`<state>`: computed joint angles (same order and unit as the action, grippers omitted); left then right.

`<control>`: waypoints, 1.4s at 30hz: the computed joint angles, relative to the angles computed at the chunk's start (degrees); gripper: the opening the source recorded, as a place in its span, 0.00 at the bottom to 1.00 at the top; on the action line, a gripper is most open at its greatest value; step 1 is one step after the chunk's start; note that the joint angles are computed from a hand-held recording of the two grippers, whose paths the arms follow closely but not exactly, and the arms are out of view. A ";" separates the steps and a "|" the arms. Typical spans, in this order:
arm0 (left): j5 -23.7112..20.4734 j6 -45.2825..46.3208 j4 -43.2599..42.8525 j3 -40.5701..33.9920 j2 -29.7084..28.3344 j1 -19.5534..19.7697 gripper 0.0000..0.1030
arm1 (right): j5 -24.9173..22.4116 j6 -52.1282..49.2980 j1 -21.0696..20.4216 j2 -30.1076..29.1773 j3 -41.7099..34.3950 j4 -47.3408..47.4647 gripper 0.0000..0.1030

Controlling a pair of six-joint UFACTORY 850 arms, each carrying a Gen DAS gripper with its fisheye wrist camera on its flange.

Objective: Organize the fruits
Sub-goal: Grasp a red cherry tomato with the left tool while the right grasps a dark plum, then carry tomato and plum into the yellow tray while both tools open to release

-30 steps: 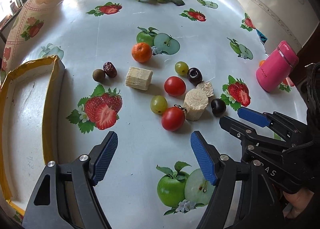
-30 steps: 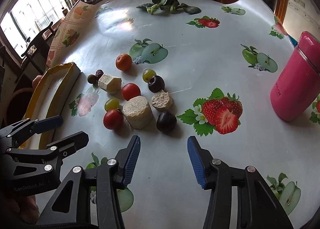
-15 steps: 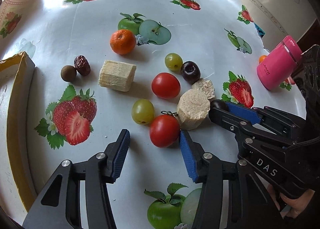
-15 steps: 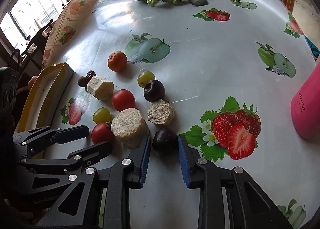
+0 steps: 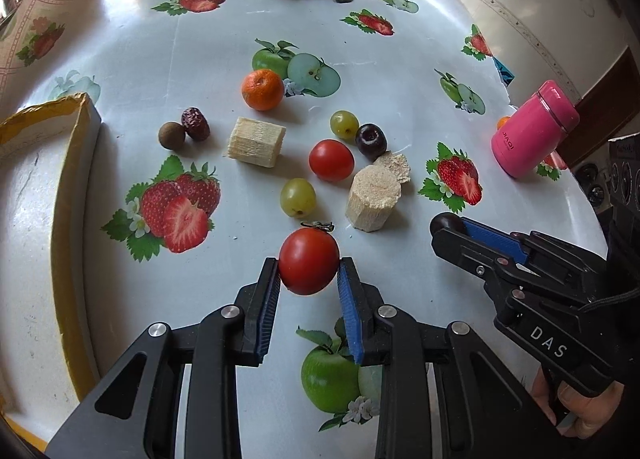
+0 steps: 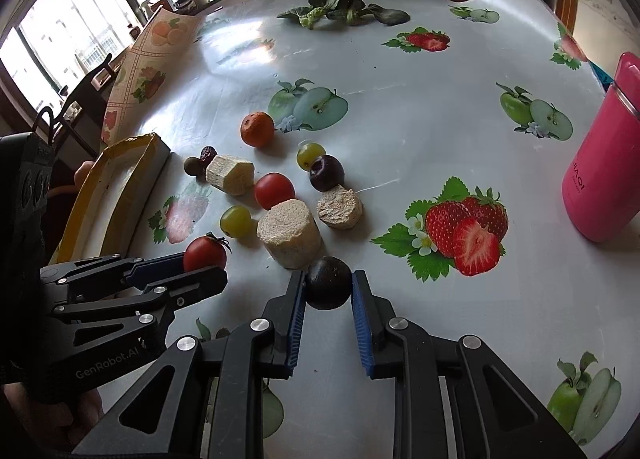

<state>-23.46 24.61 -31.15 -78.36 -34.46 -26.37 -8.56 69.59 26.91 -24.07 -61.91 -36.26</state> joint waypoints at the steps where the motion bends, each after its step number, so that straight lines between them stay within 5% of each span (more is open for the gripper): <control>1: 0.48 -1.04 1.21 0.80 0.74 0.14 0.26 | 0.06 1.52 0.33 0.44 0.34 -1.25 0.22; 11: 3.71 -6.01 5.88 8.18 7.22 2.69 0.26 | -0.41 6.83 4.58 2.30 1.05 -4.90 0.22; 22: 6.72 -9.76 10.42 14.97 13.60 6.17 0.26 | -0.89 1.00 9.53 0.82 -2.30 0.70 0.22; 42: 8.16 -18.72 19.47 19.02 15.55 15.54 0.26 | -2.97 -40.53 15.38 -11.20 -21.09 35.48 0.22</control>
<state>-15.31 5.89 -11.68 -59.34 -18.91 -10.82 -11.54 29.06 42.29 -35.27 -83.00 -0.78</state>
